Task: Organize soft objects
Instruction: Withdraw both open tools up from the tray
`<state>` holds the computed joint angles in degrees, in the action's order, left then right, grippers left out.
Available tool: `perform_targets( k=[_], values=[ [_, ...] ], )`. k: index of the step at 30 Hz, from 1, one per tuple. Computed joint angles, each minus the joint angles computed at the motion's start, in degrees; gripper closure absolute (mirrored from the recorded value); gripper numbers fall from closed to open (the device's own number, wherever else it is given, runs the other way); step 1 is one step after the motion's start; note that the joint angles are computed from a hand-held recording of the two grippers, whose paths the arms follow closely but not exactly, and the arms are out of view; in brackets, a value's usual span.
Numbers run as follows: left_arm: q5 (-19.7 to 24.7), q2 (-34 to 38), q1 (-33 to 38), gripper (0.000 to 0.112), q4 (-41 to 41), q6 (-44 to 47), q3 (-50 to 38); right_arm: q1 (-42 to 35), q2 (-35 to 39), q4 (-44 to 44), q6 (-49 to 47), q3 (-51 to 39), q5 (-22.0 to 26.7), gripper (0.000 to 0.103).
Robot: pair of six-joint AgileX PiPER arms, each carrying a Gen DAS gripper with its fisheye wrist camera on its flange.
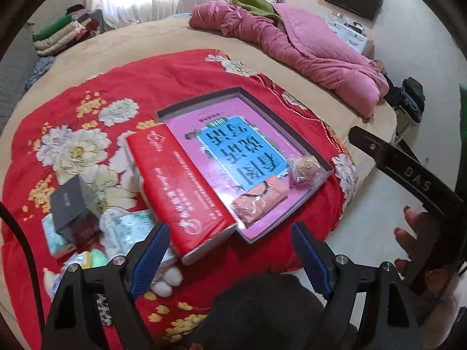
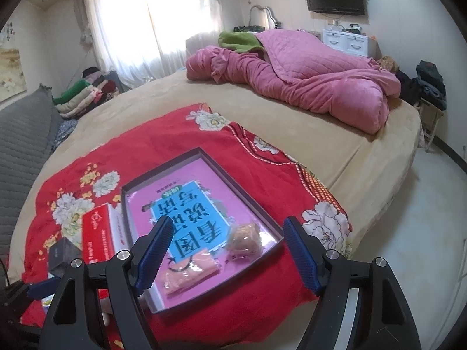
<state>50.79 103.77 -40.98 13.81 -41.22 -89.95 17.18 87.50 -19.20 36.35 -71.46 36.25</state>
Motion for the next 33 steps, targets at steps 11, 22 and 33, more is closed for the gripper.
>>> perform_targets(
  k=[11,22,33],
  values=[
    [-1.7,-7.3,0.5,0.028,1.3,-2.3,6.1,6.6,-3.3,-6.8,6.1,-2.1,5.4,0.024],
    [1.7,-15.1,0.7,0.028,5.0,-6.0,11.8,14.7,-3.3,-5.9,5.4,-5.9,9.8,0.024],
    [2.0,-26.8,6.0,0.028,5.8,-8.0,22.5,25.3,0.4,-10.8,8.0,-11.2,13.6,0.024]
  ],
)
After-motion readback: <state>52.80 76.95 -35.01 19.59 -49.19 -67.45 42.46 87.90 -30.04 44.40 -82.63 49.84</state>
